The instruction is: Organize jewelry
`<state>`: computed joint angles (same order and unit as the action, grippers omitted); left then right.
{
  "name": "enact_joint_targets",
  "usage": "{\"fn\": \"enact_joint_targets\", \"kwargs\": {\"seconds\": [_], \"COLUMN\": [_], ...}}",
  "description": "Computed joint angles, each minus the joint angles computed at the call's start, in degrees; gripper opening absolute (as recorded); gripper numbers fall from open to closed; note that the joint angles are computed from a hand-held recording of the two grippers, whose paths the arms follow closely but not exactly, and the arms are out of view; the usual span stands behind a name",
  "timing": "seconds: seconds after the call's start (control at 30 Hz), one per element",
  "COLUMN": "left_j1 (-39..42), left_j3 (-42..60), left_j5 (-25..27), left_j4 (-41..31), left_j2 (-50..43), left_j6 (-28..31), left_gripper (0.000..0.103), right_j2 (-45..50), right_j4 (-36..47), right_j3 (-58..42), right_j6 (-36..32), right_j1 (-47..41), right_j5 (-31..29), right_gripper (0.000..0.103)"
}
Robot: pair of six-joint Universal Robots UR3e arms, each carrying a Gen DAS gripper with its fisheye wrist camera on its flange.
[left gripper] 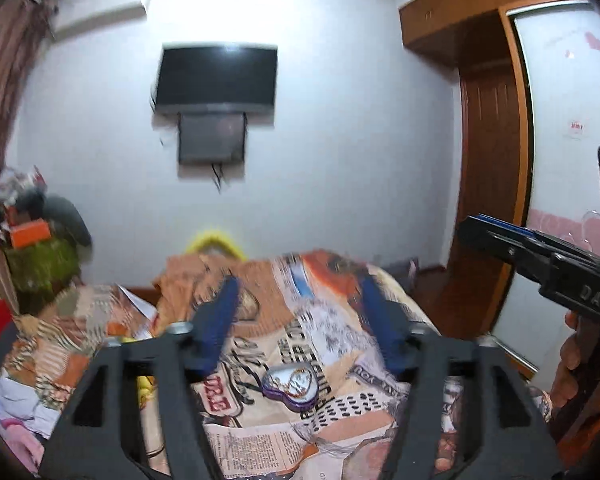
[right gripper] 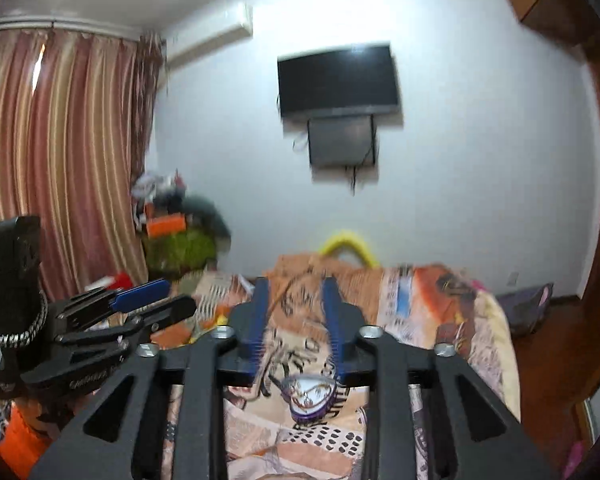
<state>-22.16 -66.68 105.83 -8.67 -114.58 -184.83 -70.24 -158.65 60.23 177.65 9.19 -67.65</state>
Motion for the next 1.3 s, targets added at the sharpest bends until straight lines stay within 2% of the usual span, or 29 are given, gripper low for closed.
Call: {"fn": "enact_joint_targets", "kwargs": {"seconds": [0.03,0.1,0.17,0.23,0.33,0.43,0.7,0.93,1.3], "left_j1": [-1.66,-3.97,-5.89,-7.4,-9.13,-9.67,-11.85,-11.46,-10.43], "left_j3": [-1.76,-4.42,-5.62,-6.23,-6.6,-6.83,-8.85,-9.05,-9.63], "left_j5": [2.71,6.38,9.83,12.54,16.02,16.89,19.82,19.21,18.31], "left_j4": [2.68,6.25,7.98,8.87,10.28,10.12,11.4,10.6,9.36], "left_j2": [0.79,2.0,2.38,2.53,2.17,2.45,3.36,3.05,2.97], "left_j6": [0.51,0.91,0.75,0.78,1.03,0.77,1.1,-0.55,-1.9], "left_gripper": [0.084,0.093,0.095,0.097,0.101,0.101,0.101,0.101,0.101], "right_j2": [-1.3,-5.14,-6.67,-7.86,-7.82,-7.78,-9.44,-12.44,-13.8], "right_j4": [-2.21,-8.67,-12.2,-14.64,-18.27,-19.55,-17.97,-20.44,-19.01], "right_j3": [2.32,9.15,12.35,14.73,16.32,16.84,18.2,24.23,25.55], "right_j6": [0.5,1.34,1.31,1.23,1.67,1.66,0.28,0.29,0.62], "right_j1": [0.4,1.88,3.33,4.44,6.02,7.3,7.85,7.41,6.66], "right_j5": [-0.92,-5.11,-8.84,-11.94,-16.25,-19.4,-20.11,-20.0,-19.33], "right_gripper": [0.05,0.058,0.068,0.087,0.103,0.103,0.103,0.103,0.103]}}
